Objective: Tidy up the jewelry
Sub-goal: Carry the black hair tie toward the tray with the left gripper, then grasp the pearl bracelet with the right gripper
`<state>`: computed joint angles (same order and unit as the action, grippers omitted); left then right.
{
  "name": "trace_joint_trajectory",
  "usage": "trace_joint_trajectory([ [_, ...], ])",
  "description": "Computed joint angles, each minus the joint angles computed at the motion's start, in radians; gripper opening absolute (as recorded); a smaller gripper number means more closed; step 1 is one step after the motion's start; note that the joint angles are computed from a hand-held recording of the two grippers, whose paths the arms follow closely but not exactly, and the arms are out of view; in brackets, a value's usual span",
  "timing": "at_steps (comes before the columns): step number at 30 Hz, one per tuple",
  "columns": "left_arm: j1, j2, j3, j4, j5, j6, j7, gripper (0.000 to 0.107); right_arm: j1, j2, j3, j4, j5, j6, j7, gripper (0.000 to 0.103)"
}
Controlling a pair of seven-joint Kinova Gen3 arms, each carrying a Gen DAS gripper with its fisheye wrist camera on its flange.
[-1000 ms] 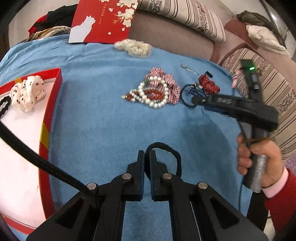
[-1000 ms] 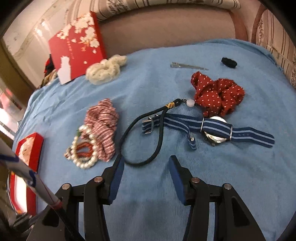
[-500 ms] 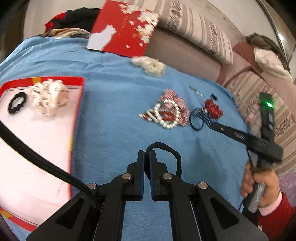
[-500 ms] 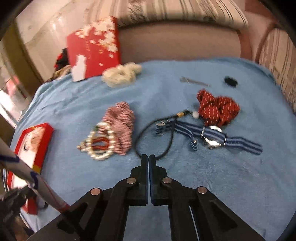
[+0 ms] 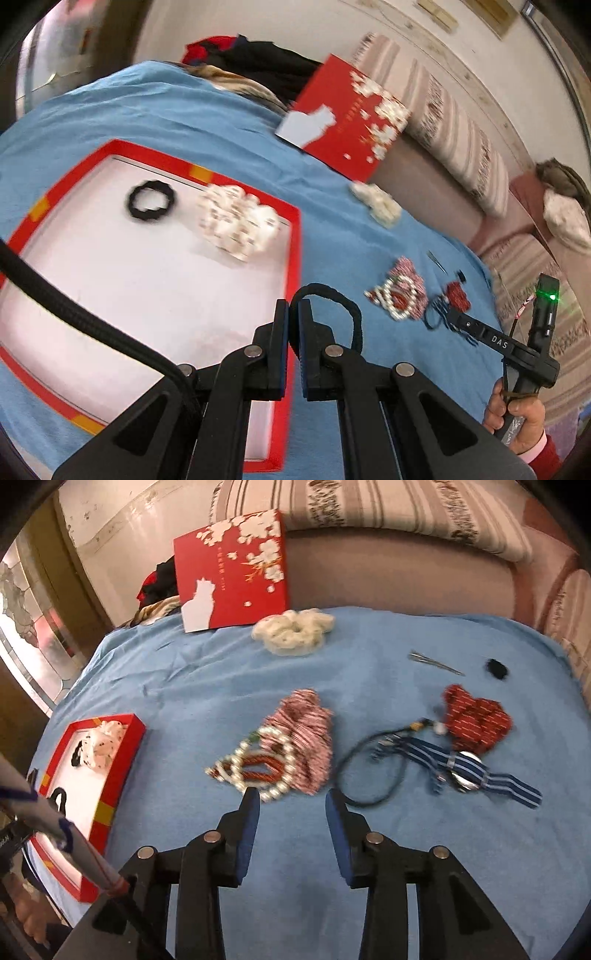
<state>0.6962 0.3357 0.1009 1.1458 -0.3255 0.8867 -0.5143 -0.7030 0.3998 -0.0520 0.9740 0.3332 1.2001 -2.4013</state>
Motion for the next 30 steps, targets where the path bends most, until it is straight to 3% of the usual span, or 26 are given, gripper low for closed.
trace_joint_trajectory([
  [7,-0.025,-0.018,-0.005,0.033,-0.001,-0.002,0.018,0.004,0.058,0.139,-0.018,-0.194,-0.119,0.046,0.136,0.04],
  [11,-0.05,-0.024,-0.003,0.054,0.023,-0.018,0.028,0.004,0.06,0.161,-0.026,-0.189,-0.181,0.024,0.203,0.037],
  [20,-0.053,-0.019,-0.005,0.052,0.019,-0.012,0.042,0.004,-0.047,0.233,0.044,-0.253,-0.063,0.111,0.318,0.036],
  [22,-0.056,-0.019,-0.005,0.053,0.021,-0.011,0.046,0.004,-0.058,0.251,0.054,-0.282,-0.043,0.143,0.344,0.023],
  [24,-0.058,-0.016,-0.004,0.049,0.023,-0.006,0.047,0.004,-0.068,0.254,0.059,-0.287,-0.03,0.156,0.366,0.016],
  [25,-0.058,-0.015,-0.004,0.048,0.023,-0.004,0.047,0.004,-0.068,0.246,0.059,-0.277,-0.033,0.149,0.36,0.002],
  [30,-0.06,-0.018,-0.008,0.05,0.023,-0.001,0.058,0.004,-0.051,0.164,0.049,-0.171,-0.05,0.075,0.284,0.0],
])
